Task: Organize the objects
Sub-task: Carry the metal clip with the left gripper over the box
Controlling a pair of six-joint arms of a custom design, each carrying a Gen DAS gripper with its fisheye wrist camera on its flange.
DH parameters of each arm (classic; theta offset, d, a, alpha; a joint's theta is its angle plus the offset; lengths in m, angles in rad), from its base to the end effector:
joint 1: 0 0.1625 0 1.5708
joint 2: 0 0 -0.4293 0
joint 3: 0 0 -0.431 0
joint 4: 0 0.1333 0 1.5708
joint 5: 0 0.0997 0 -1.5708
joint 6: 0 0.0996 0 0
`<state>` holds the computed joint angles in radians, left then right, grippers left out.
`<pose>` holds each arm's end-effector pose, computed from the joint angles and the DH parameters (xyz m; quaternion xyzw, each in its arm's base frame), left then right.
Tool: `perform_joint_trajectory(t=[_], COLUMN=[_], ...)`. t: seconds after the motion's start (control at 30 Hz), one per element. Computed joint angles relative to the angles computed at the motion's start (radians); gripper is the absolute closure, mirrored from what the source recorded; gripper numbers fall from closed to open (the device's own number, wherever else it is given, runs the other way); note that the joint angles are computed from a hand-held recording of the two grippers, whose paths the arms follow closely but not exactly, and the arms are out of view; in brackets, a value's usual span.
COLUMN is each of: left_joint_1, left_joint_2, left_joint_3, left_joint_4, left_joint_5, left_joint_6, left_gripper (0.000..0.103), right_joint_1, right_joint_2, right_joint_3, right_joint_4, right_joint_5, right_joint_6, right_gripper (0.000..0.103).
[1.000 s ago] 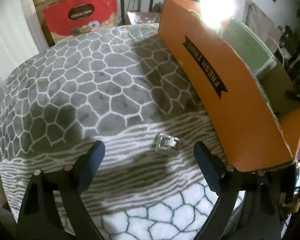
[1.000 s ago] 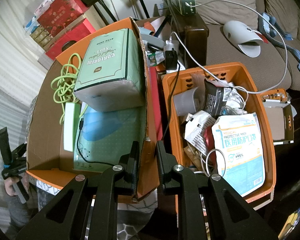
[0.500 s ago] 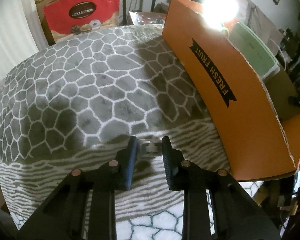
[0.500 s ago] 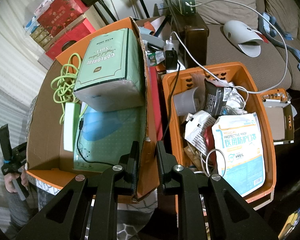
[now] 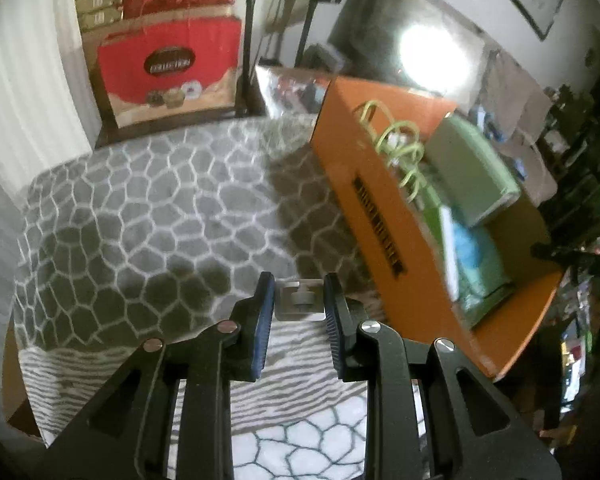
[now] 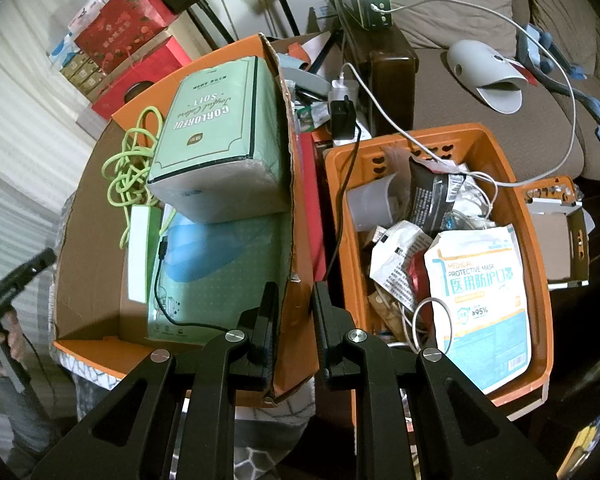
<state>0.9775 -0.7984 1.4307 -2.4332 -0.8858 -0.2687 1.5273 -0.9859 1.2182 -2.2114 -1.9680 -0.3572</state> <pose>-0.2632 -0.7415 0.1629 0.1131 0.9296 -0.2376 0.2579 0.0606 -0.7878 0.3765 0.1104 -0.9544 0.1563 0.2289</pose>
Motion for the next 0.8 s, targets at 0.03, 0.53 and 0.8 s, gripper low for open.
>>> perform_joint_trajectory(t=[0.03,0.53,0.8], left_joint_1=[-0.003,-0.047,-0.047], left_joint_2=[0.001,0.115,0.214], left_joint_3=[-0.007,-0.199,-0.317], left_joint_4=[-0.001,0.059,0.145], left_joint_5=[0.000,-0.073,-0.075], left_joint_6=[0.005,0.066,0.050], left_gripper=[0.080,0.080,0.080], right_joint_1=[0.000,0.001,-0.001], right_joint_2=[0.000,0.002,0.001], right_joint_3=[0.000,-0.003,0.000], right_joint_4=[0.000,0.001,0.000], right_joint_5=[0.000,-0.002,0.008], right_joint_6=[0.001,-0.001,0.004], right_gripper=[0.087,0.087,0.087])
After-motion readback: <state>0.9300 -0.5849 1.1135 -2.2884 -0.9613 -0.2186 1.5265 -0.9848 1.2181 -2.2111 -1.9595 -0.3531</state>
